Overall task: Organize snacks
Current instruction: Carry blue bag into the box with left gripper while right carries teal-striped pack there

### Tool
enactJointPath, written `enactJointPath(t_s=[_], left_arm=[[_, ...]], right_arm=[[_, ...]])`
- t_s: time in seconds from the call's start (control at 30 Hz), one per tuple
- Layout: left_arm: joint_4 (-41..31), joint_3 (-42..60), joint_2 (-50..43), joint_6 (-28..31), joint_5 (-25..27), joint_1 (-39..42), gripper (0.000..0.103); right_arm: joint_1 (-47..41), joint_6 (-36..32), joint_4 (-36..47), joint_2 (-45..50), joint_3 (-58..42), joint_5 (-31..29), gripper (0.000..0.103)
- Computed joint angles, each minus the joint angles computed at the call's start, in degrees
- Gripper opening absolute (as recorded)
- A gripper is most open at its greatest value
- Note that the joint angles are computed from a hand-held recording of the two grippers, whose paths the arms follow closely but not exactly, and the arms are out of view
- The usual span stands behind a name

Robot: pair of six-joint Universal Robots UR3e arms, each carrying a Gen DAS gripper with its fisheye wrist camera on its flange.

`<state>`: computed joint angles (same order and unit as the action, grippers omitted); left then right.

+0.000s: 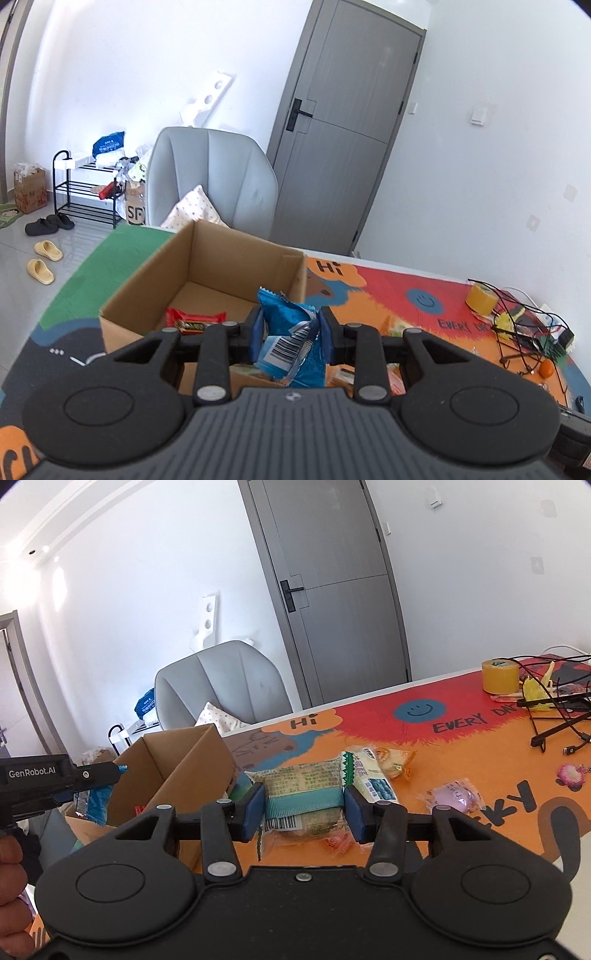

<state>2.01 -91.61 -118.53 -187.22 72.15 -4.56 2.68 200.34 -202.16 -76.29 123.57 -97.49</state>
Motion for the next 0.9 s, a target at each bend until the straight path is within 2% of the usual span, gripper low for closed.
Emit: enactJointPath(t_s=[0.53,0.9], left_arm=[[-1.6,5.1,-2.9,0.0,0.0,3.6,0.03],[-4.2,10.4,-6.6,-0.3,-0.9,5.0,0.03]], right_arm=[[4.7,-1.0,2.7,4.6,-10.0,-1.3,0.046],[6.9,-2.0,7.3,10.3,-20.6,-1.4,0.047]])
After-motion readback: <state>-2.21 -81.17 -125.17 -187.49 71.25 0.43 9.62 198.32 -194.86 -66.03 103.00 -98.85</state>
